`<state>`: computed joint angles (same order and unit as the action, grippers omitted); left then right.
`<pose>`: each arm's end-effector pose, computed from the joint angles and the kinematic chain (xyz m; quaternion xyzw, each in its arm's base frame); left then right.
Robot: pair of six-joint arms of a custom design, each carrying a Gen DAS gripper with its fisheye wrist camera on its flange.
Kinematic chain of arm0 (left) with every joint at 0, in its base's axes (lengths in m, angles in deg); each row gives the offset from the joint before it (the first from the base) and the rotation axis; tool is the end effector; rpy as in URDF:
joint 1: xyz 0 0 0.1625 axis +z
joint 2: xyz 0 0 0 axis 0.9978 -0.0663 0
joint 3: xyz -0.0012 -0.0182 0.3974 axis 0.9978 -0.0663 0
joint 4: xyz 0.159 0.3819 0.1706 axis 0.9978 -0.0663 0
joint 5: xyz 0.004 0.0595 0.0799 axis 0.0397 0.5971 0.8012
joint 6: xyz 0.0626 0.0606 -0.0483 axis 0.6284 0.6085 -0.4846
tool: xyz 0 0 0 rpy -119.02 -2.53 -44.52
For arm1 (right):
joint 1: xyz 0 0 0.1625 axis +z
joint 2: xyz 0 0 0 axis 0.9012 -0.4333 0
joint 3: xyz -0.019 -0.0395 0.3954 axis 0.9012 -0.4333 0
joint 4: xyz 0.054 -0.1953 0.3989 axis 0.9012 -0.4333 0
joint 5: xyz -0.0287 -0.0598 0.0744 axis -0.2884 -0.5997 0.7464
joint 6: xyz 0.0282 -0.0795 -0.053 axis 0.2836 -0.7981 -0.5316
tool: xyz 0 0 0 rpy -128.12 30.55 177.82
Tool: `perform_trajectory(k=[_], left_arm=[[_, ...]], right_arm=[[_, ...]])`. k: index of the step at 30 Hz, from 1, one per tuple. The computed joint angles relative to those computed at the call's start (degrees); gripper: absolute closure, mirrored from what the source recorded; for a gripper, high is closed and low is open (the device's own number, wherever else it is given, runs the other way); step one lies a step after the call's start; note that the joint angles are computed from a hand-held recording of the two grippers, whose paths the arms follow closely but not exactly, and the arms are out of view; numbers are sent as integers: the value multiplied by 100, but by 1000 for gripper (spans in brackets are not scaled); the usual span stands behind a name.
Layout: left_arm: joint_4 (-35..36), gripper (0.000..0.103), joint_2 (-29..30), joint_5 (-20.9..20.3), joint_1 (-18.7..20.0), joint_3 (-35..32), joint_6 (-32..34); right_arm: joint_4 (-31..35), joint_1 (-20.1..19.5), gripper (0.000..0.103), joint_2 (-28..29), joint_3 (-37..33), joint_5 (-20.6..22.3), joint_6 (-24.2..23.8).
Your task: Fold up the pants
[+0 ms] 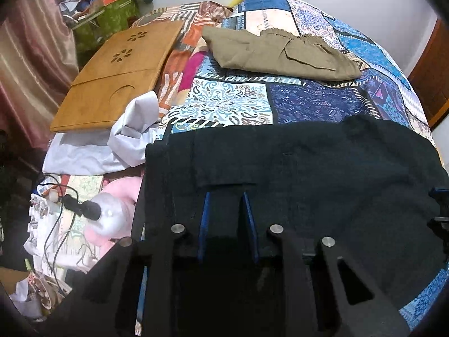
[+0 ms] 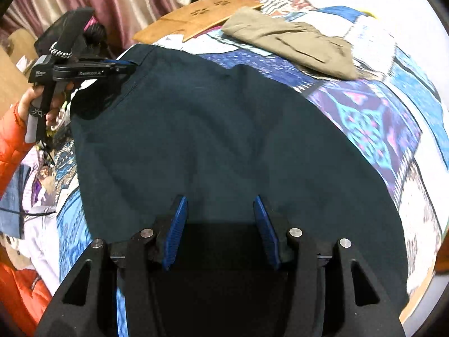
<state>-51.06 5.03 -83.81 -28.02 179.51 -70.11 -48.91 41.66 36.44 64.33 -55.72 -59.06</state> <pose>-0.0890 -0.5604 0.2949 -0.1024 0.8578 -0.2875 0.4136 0.2975 -0.6711 0.1297 0.5440 -0.8226 -0.0776 0.1464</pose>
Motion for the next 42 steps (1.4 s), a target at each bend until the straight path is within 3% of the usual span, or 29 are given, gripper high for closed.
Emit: perform_trajectory(k=[3, 8, 10, 16, 22, 25, 30, 36, 42], left_arm=[[336, 76, 11, 165, -263, -48, -255], [257, 76, 151, 308, -748, -166, -252], [109, 70, 331, 385, -918, -297, -125], [-946, 56, 1059, 621, -1318, -696, 770], [-2269, 47, 1948, 505, -1514, -1229, 2068], [-2823, 43, 2419, 310, -1558, -1532, 2655], [-3094, 43, 2990, -91, -1542, -1917, 3092], [-2815, 43, 3287, -480, -1419, -2046, 2805], [-1761, 43, 3181, -622, -1221, -1879, 1781]], right_arm=[[-141, -95, 57, -213, 125, 94, 114], [-649, -253, 57, -572, 308, 304, 215], [-816, -311, 57, -701, 359, 395, 259], [-1467, -545, 54, -1134, 523, 598, 417], [-2149, -838, 51, -1683, 880, 553, 524], [-2475, -1020, 47, -1960, 1095, 545, 647], [-2725, -1301, 46, -2267, 1343, 534, 937], [-2762, -1605, 46, -2450, 1514, 510, 1266], [-2700, -1777, 46, -2503, 1632, 589, 1438]])
